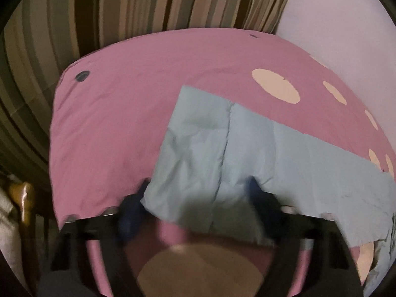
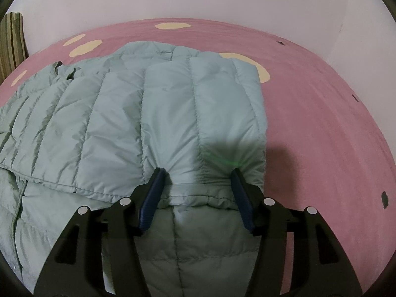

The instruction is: Fold large clothes

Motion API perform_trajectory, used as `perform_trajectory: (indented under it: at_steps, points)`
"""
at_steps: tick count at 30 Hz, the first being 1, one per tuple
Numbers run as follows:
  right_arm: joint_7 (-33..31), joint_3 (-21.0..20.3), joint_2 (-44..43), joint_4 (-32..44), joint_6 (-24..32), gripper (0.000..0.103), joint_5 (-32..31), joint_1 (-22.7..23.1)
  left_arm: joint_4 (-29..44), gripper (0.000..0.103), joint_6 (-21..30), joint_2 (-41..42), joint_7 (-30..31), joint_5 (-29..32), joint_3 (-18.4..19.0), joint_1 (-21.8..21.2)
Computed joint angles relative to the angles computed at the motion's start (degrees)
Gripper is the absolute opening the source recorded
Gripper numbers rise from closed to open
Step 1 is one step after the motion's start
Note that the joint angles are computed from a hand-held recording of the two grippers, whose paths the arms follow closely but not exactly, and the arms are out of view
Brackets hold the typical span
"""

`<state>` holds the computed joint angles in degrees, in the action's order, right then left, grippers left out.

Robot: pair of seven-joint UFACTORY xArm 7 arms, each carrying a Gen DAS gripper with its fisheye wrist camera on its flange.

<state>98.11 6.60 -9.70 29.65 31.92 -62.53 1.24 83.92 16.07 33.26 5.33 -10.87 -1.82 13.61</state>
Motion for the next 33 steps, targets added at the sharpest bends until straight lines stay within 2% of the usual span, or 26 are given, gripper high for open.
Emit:
perform_trajectory:
  at_steps: [1, 3, 5, 6, 9, 14, 16, 22, 33]
  points:
    - [-0.1, 0.0, 0.0, 0.0, 0.1, 0.057, 0.0, 0.0, 0.6, 0.065, -0.3, 0.5, 0.2, -0.4, -0.5, 0.4]
    - [-0.2, 0.0, 0.1, 0.1, 0.3, 0.057, 0.1, 0.0, 1.3, 0.049, -0.5, 1.0, -0.1, 0.8, 0.6, -0.7]
    - [-0.3, 0.0, 0.2, 0.2, 0.5, 0.057, 0.1, 0.1, 1.3, 0.021, -0.3, 0.8, 3.3, -0.4, -2.6, 1.8]
    - [-0.3, 0.0, 0.2, 0.3, 0.6, 0.057, 0.1, 0.1, 1.3, 0.014, -0.1, 0.6, 4.4, -1.3, -3.6, 2.5]
    - [-0.3, -0.1, 0.2, 0.2, 0.5, 0.058, -0.1, 0.1, -0.4, 0.010, -1.3, -1.2, 5.4, -2.2, -3.6, 1.9]
    - [-0.3, -0.2, 0.1, 0.1, 0.2, 0.058, -0.3, -0.1, -4.5, 0.009, -4.8, -5.6, 9.2, -4.9, -6.9, 1.8]
    - [-0.2, -0.3, 0.1, 0.1, 0.0, 0.058, -0.5, -0.2, -5.1, 0.009, -5.0, -6.9, 10.2, -5.2, -7.3, 0.5]
    - [0.4, -0.2, -0.1, -0.1, -0.1, 0.058, -0.7, -0.2, -9.9, 0.009, -7.4, -11.8, 10.4, -2.1, -6.7, -7.6]
    - [2.1, -0.1, -0.3, -0.5, -1.1, 0.058, -1.6, -0.4, -11.9, 0.009, -7.8, -13.1, 0.8, 10.4, -3.1, -27.0]
